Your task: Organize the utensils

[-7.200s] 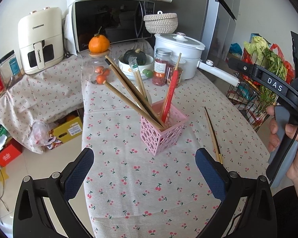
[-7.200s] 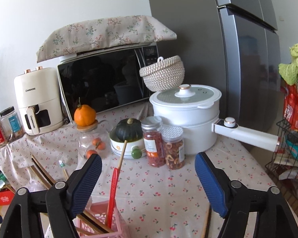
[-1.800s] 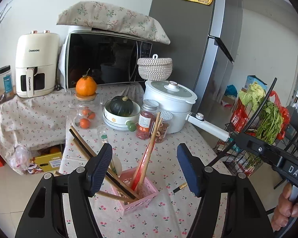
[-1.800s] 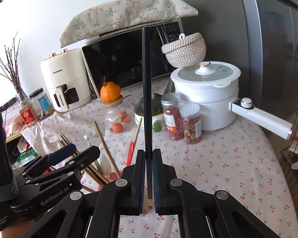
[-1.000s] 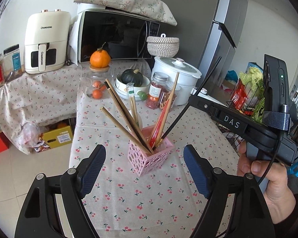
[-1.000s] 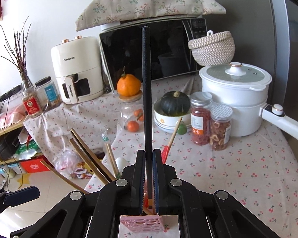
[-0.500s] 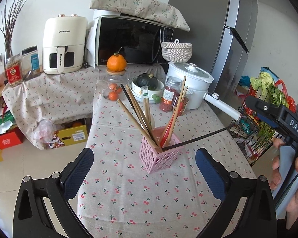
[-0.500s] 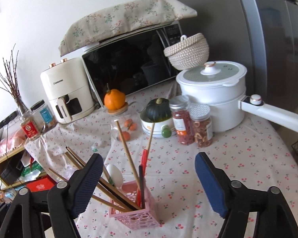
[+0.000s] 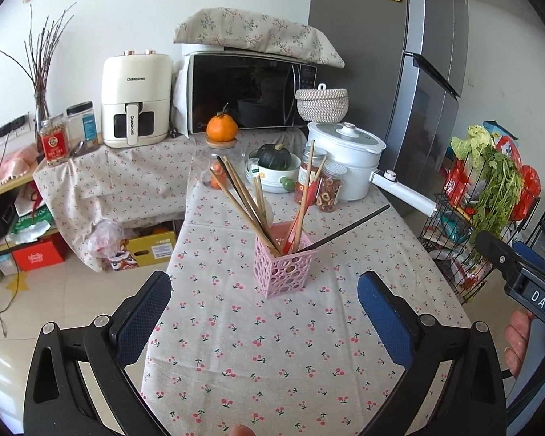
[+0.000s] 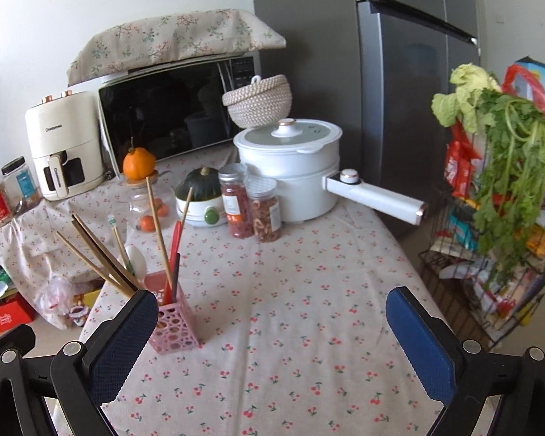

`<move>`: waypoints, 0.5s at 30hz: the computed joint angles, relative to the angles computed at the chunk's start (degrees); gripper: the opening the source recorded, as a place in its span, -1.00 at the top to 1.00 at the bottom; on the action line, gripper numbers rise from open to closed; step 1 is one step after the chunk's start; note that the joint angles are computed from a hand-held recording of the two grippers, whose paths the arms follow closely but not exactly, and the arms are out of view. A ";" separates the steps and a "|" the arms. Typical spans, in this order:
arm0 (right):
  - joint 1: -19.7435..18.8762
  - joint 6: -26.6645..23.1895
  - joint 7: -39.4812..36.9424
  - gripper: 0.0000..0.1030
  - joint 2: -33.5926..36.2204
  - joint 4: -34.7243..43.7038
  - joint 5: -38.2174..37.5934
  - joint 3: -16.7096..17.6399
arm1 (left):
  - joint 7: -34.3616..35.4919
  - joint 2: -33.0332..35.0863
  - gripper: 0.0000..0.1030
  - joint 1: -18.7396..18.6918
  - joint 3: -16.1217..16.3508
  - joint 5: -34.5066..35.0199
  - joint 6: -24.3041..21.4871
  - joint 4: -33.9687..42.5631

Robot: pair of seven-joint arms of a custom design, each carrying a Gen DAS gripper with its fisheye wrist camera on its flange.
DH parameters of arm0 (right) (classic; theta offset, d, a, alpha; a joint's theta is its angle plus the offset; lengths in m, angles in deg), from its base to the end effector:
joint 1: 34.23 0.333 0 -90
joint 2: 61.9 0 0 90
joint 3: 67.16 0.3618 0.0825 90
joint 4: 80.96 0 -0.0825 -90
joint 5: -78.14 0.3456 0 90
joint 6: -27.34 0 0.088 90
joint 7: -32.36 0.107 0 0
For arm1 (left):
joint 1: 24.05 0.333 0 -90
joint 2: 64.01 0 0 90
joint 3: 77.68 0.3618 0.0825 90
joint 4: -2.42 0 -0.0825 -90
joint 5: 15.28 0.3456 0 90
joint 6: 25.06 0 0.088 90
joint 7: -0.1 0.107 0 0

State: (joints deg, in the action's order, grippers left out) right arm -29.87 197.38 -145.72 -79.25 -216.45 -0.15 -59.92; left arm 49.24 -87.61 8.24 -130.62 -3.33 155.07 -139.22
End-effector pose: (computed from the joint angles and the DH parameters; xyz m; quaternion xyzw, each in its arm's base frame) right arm 0.4049 0.1577 0.5644 -0.5726 0.6461 -0.3424 0.3707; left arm 0.3994 -0.2285 0.5492 -0.6329 0.6189 -0.3587 0.2961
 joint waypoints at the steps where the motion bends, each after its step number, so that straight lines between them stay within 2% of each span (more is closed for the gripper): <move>1: -0.60 -0.44 2.56 -1.00 -0.49 -0.38 -1.98 0.56 | -0.26 -0.63 -1.00 0.92 -0.97 0.32 -0.06 0.11; 3: -0.81 -1.62 6.97 -1.00 -0.86 -0.97 -5.29 0.86 | -0.83 -1.82 -1.00 3.35 -3.23 0.79 -0.11 0.49; 6: 0.72 -1.90 5.13 -1.00 0.15 -1.03 -4.65 -0.42 | -1.04 -2.55 -1.00 5.87 -5.61 1.06 -0.51 1.20; 15: 2.57 -2.85 1.54 -1.00 1.76 -0.89 -2.56 -1.06 | -1.13 -1.91 -1.00 7.55 -7.74 1.64 -1.74 1.90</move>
State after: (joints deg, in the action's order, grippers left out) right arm -27.30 194.52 -144.18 -77.49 -217.34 -2.71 -60.98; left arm 48.12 -89.52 15.79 -138.36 -1.69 153.32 -137.31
